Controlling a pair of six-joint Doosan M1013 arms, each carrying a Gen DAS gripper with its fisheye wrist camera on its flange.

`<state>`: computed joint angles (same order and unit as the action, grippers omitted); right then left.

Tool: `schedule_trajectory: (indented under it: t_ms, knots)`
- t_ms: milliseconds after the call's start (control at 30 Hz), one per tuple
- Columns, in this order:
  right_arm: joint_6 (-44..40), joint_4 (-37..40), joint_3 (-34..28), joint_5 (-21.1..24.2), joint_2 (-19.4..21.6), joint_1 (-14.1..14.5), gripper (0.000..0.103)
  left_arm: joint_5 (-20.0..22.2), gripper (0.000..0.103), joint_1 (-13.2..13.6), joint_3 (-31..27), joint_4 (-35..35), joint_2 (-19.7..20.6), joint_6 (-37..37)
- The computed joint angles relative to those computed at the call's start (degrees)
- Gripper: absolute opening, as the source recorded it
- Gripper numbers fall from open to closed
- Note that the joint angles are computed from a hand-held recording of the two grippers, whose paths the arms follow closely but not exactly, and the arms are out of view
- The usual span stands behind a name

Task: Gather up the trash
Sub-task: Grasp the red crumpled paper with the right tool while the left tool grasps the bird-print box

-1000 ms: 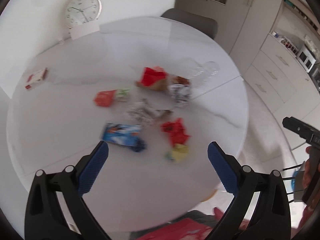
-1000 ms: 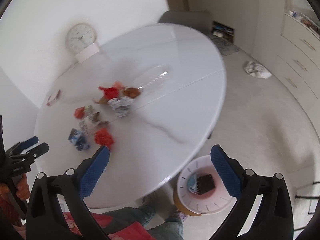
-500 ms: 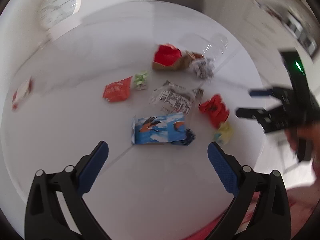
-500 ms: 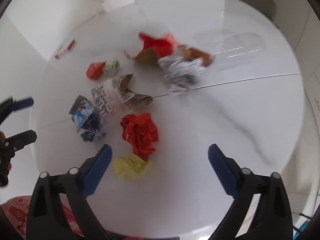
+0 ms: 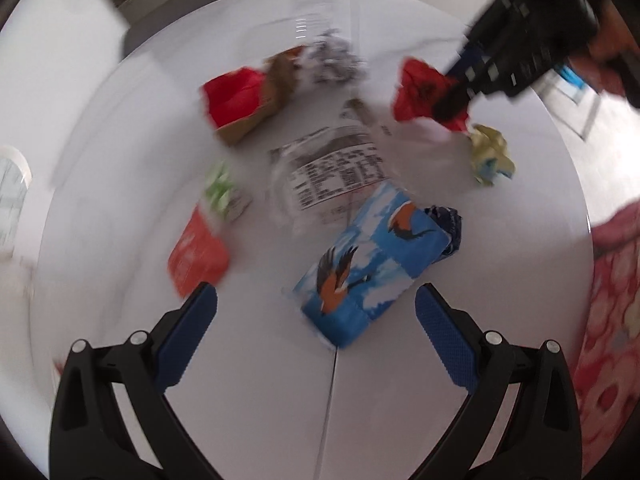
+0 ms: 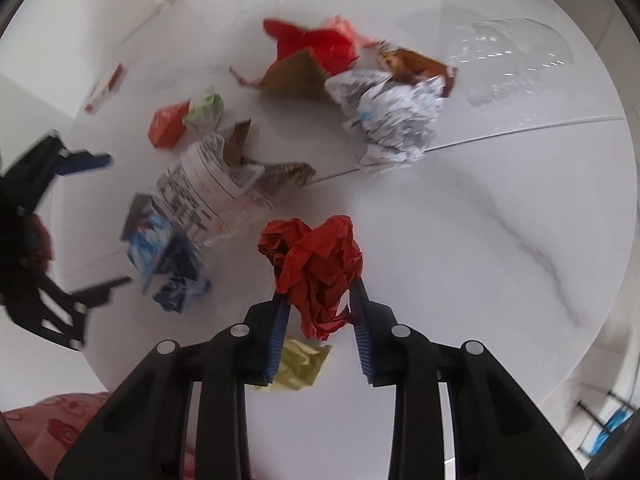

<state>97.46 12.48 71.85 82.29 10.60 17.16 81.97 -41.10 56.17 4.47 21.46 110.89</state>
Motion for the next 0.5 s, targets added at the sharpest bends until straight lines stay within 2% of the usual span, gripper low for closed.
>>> schedule_trajectory:
  t_ms: [167,300,333,467,500]
  knots:
    - [5.01,1.54,0.39,-1.39,-1.69,-1.39,0.031,-0.45,0.095,0.63,-0.42,-4.04,1.37,10.26]
    - [8.70,2.06,0.52,-2.38,-2.94,-2.49,0.031,1.27,0.095,1.59,-1.22,-8.08,2.21,16.54]
    - [9.53,2.23,0.63,-2.64,-3.24,-2.74,0.031,1.53,0.091,1.94,-1.24,-9.30,2.22,17.69]
    - [12.17,3.32,1.52,-3.57,-4.44,-4.01,0.031,4.58,0.062,3.33,-2.73,-12.55,3.27,16.85]
    - [12.68,3.31,1.59,-3.69,-4.58,-4.20,0.031,4.78,0.057,3.81,-2.71,-13.14,3.29,15.84]
